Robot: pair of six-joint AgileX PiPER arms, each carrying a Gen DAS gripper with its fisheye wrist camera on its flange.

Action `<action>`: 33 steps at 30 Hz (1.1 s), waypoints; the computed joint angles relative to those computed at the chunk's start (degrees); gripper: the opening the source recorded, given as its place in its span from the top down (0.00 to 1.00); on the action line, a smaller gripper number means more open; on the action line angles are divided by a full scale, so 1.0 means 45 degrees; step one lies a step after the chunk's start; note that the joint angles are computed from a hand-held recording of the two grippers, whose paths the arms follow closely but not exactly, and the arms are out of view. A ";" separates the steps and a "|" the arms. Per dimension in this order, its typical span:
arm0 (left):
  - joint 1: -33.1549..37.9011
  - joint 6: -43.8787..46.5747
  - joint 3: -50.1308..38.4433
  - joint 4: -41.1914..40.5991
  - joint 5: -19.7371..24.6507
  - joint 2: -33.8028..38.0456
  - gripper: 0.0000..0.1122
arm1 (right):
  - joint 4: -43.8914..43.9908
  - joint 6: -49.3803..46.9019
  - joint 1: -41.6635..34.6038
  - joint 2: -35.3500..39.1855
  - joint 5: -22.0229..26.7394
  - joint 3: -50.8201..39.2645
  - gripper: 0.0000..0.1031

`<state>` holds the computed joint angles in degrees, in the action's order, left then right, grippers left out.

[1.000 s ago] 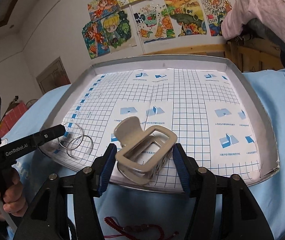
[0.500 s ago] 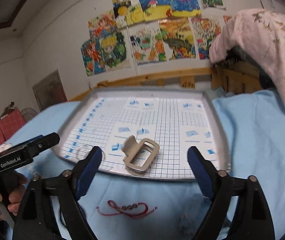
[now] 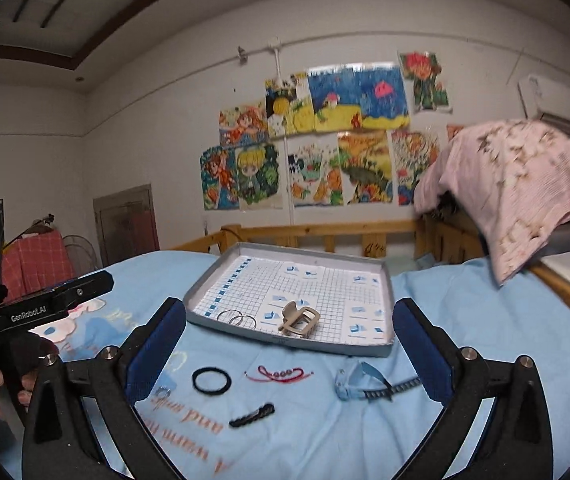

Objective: Organize jewelry
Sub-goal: 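Lift both open tools away from the tray back over the bed, then grasp the white hair clip with the left tool while the right tool grasps the brown cord pendant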

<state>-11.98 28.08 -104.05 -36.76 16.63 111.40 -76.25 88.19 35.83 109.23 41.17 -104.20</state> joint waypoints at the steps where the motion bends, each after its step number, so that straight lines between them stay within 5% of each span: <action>1: 0.0058 0.0997 0.0829 -0.0979 -0.0152 -0.0468 0.08 | -0.0314 0.0323 0.0267 -0.0278 0.0306 0.0410 0.01; 12: -0.0104 0.6564 0.5295 -0.5792 -0.0582 -0.2181 0.08 | -0.2009 0.3302 0.3218 -0.2476 0.4601 0.4843 0.01; 18: -0.0420 0.8832 0.6179 -0.8038 -0.0461 -0.2311 0.08 | -0.1240 0.3766 0.3410 -0.2671 0.5596 0.5702 0.01; 23: -0.0634 0.9163 0.6456 -0.7866 0.0226 -0.2332 0.08 | -0.0402 0.3736 0.2774 -0.2941 0.5129 0.6105 0.01; 33: -0.0356 0.6494 0.4821 -0.5070 0.3360 -0.1081 0.19 | 0.1254 0.3919 0.1421 -0.3428 0.3311 0.6951 0.01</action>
